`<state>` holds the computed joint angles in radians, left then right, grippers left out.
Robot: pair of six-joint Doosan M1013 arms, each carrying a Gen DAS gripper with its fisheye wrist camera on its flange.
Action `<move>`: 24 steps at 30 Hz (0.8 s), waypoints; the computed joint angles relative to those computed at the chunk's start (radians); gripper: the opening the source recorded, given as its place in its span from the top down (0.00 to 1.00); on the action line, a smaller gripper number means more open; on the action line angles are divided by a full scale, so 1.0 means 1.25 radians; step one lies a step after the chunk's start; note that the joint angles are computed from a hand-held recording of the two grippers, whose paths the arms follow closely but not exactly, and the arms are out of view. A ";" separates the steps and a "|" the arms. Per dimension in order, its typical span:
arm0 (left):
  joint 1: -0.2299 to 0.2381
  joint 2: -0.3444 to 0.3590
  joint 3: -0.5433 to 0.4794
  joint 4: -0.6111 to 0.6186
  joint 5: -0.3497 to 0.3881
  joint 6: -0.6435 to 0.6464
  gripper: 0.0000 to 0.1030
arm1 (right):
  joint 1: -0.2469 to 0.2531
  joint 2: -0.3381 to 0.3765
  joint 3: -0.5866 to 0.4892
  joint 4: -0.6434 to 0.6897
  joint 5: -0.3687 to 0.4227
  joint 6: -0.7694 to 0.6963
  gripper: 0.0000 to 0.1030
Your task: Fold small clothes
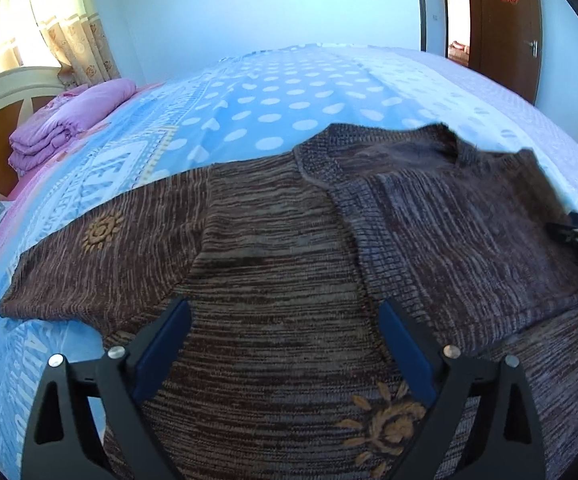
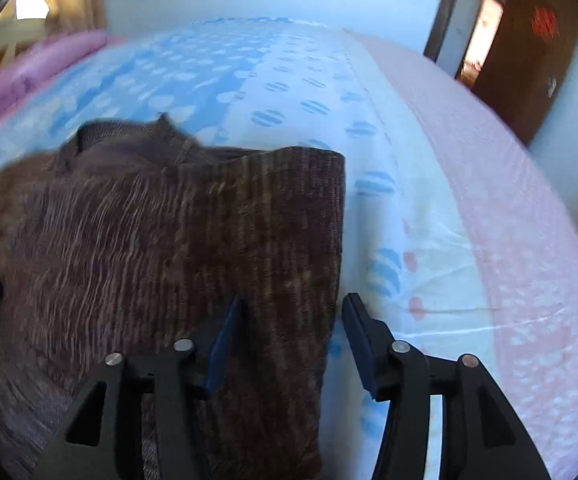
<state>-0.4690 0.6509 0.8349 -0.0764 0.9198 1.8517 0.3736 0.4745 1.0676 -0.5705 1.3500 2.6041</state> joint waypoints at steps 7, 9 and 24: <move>0.010 0.016 -0.026 -0.023 0.036 -0.023 0.03 | 0.004 -0.054 0.076 -0.041 -0.020 0.133 0.44; 0.012 0.015 -0.024 -0.029 0.032 -0.031 0.03 | 0.013 -0.063 0.081 -0.060 -0.027 0.172 0.51; 0.052 -0.022 0.012 0.010 -0.028 -0.042 0.00 | 0.001 -0.041 0.033 -0.090 0.057 0.145 0.51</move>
<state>-0.4047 0.6234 0.8495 -0.0640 0.8846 1.7995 0.3750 0.4231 1.1084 -0.6824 1.4213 2.7857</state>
